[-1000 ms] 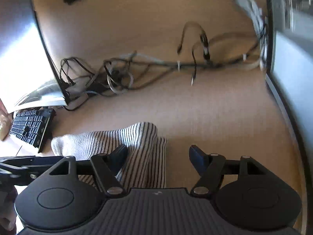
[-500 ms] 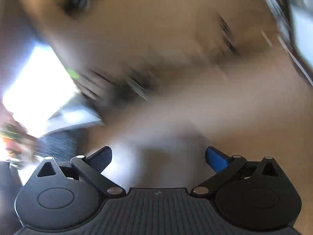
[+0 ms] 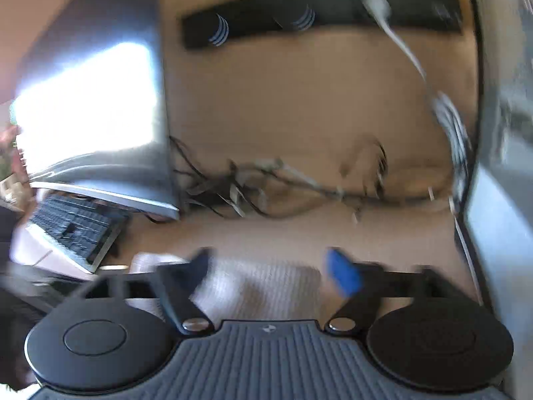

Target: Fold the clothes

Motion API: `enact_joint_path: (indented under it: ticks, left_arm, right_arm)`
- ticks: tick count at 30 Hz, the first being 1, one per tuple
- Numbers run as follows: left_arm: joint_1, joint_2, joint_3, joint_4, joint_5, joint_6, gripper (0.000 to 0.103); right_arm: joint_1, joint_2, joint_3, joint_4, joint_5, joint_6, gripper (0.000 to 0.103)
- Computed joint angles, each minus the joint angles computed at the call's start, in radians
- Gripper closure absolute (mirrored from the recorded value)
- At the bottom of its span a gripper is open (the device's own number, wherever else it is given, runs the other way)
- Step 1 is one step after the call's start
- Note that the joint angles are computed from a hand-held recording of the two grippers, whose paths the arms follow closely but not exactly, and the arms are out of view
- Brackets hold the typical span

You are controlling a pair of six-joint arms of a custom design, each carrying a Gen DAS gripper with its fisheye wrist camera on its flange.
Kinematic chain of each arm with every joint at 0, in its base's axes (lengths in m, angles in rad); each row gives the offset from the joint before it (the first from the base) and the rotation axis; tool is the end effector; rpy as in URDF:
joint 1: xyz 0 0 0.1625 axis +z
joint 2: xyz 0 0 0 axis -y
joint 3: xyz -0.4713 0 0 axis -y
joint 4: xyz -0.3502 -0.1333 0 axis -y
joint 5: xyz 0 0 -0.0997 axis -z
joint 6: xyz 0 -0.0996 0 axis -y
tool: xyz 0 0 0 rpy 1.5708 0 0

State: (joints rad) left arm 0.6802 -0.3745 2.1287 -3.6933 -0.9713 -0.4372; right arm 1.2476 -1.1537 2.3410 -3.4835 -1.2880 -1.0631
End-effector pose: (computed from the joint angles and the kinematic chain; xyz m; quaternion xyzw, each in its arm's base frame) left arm -0.2675 -0.4602 -0.0502 0.1584 0.9274 -0.3167 0.1208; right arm 0.0067 -0.4874 0.2632 0.3813 -0.8449 0.3544 0.1231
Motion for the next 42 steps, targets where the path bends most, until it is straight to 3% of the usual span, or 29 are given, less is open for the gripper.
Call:
enact_joint_path:
  ticks: [1, 4, 7, 9, 13, 16, 18, 19, 21, 23, 25, 28, 31, 33, 35, 37, 40, 42]
  left_arm:
    - [0.003, 0.003, -0.007, 0.000, 0.003, 0.014, 0.010]
    - [0.013, 0.009, -0.027, 0.020, 0.017, 0.027, 0.009]
    - [-0.023, -0.014, -0.018, 0.061, 0.066, -0.002, 0.024]
    - [-0.058, -0.030, 0.001, 0.025, 0.068, 0.039, 0.024]
    - [-0.064, -0.030, -0.012, -0.035, -0.012, 0.102, 0.024]
    - [-0.039, -0.008, -0.049, 0.074, 0.047, 0.064, 0.026]
    - [-0.027, -0.009, -0.043, 0.084, 0.056, 0.013, 0.021]
    - [-0.018, -0.008, -0.040, 0.081, 0.058, -0.002, 0.026]
    - [-0.049, -0.016, -0.016, -0.015, 0.058, 0.062, 0.028]
    - [-0.077, -0.020, 0.004, -0.147, 0.031, 0.165, 0.026]
    - [-0.087, -0.018, -0.003, -0.235, -0.031, 0.259, 0.017]
    - [-0.061, 0.001, -0.057, -0.181, -0.076, 0.305, 0.013]
    - [-0.016, 0.025, -0.084, -0.073, -0.063, 0.216, 0.016]
    - [0.002, 0.034, -0.058, -0.076, -0.044, 0.127, 0.022]
    - [0.002, 0.041, -0.037, -0.088, -0.007, 0.109, 0.024]
    - [0.004, 0.046, -0.019, -0.122, -0.008, 0.108, 0.023]
    - [0.006, 0.049, -0.028, -0.108, 0.027, 0.129, 0.024]
    - [0.015, 0.053, -0.038, -0.102, 0.043, 0.141, 0.024]
  right_arm:
    - [0.004, -0.010, -0.004, 0.035, 0.001, -0.003, 0.058]
    - [0.022, 0.027, -0.069, 0.161, -0.087, 0.062, 0.059]
    - [-0.003, 0.126, -0.121, 0.164, -0.149, 0.137, 0.058]
    - [-0.014, 0.129, -0.121, 0.166, -0.119, 0.158, 0.058]
    - [-0.024, 0.131, -0.114, 0.142, -0.102, 0.127, 0.055]
    - [-0.012, 0.136, -0.119, 0.124, -0.117, 0.113, 0.052]
    - [-0.001, 0.137, -0.121, 0.111, -0.133, 0.103, 0.043]
    - [-0.002, 0.130, -0.114, 0.096, -0.141, 0.089, 0.040]
    - [-0.004, 0.115, -0.104, 0.078, -0.154, 0.069, 0.027]
    - [-0.011, 0.103, -0.114, 0.115, -0.147, 0.094, 0.027]
    - [-0.011, 0.103, -0.115, 0.117, -0.142, 0.084, 0.027]
    - [-0.003, 0.109, -0.117, 0.107, -0.145, 0.049, 0.027]
    - [0.008, 0.109, -0.125, 0.103, -0.157, 0.020, 0.023]
    - [0.020, 0.106, -0.114, 0.054, -0.172, -0.022, 0.021]
    - [0.016, 0.078, -0.097, 0.042, -0.135, -0.049, 0.020]
    - [0.007, 0.030, -0.095, 0.113, -0.076, -0.046, 0.021]
    - [-0.013, -0.046, -0.119, 0.321, 0.035, -0.022, 0.043]
    - [-0.010, -0.052, -0.129, 0.375, 0.054, -0.030, 0.054]
